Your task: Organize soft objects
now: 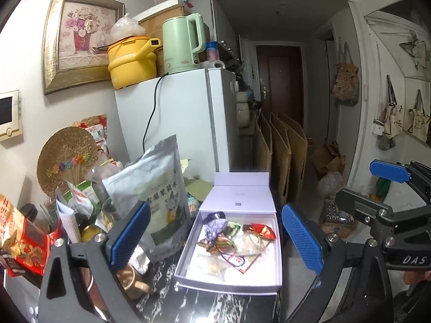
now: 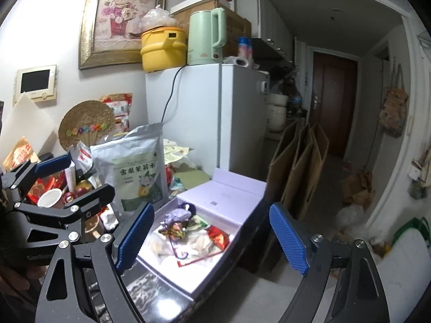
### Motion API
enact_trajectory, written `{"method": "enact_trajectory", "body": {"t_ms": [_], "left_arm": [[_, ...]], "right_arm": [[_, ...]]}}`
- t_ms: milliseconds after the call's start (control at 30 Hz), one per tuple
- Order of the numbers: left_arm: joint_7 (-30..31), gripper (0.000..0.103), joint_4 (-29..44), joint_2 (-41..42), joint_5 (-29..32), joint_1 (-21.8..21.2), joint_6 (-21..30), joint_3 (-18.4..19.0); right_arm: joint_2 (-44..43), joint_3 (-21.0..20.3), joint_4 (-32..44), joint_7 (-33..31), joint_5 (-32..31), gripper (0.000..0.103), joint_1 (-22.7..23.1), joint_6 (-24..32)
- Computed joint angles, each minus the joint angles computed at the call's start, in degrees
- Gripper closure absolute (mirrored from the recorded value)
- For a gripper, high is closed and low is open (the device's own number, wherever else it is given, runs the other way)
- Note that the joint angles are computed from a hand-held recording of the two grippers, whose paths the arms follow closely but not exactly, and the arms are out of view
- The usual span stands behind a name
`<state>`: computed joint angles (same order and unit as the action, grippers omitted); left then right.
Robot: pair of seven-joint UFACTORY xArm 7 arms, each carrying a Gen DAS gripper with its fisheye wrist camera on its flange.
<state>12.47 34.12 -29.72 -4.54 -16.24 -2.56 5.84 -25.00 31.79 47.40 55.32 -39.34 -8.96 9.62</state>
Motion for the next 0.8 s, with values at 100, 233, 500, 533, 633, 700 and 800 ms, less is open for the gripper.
{"method": "enact_trajectory", "body": {"t_ms": [100,233,500,533,633,700,800], "left_arm": [[0.90,0.003,-3.00,-3.31,-0.83,-3.16,1.13,2.88],[1.33,0.003,-5.88,-5.64,-1.60,-3.26,2.11,2.93],[3.71,0.003,-10.29,-7.84,-3.12,-4.80,4.15,5.57],[4.01,0.003,-10.97,-8.00,-3.27,-4.55,4.19,5.61],[4.99,0.003,-12.17,-7.83,-3.59,-4.09,3.94,5.94],[5.74,0.003,-12.79,-7.73,-3.76,-4.18,3.93,6.41],[7.12,0.003,-13.39,-7.57,-4.36,-4.93,4.20,7.83]], "right_arm": [[-3.47,0.37,-2.76,1.65,0.85,0.013,0.47,0.64],[-7.10,1.13,-6.28,2.77,3.30,0.013,1.29,1.45],[-8.99,3.55,-10.86,4.94,7.23,0.013,2.39,2.06],[-9.28,3.80,-11.32,5.26,7.49,0.013,2.45,2.02],[-9.72,5.29,-12.22,6.69,7.94,0.013,1.94,1.87],[-9.74,6.54,-12.51,7.64,7.98,0.013,1.38,1.85],[-9.49,8.06,-12.70,8.91,7.91,0.013,0.82,1.59]]}}
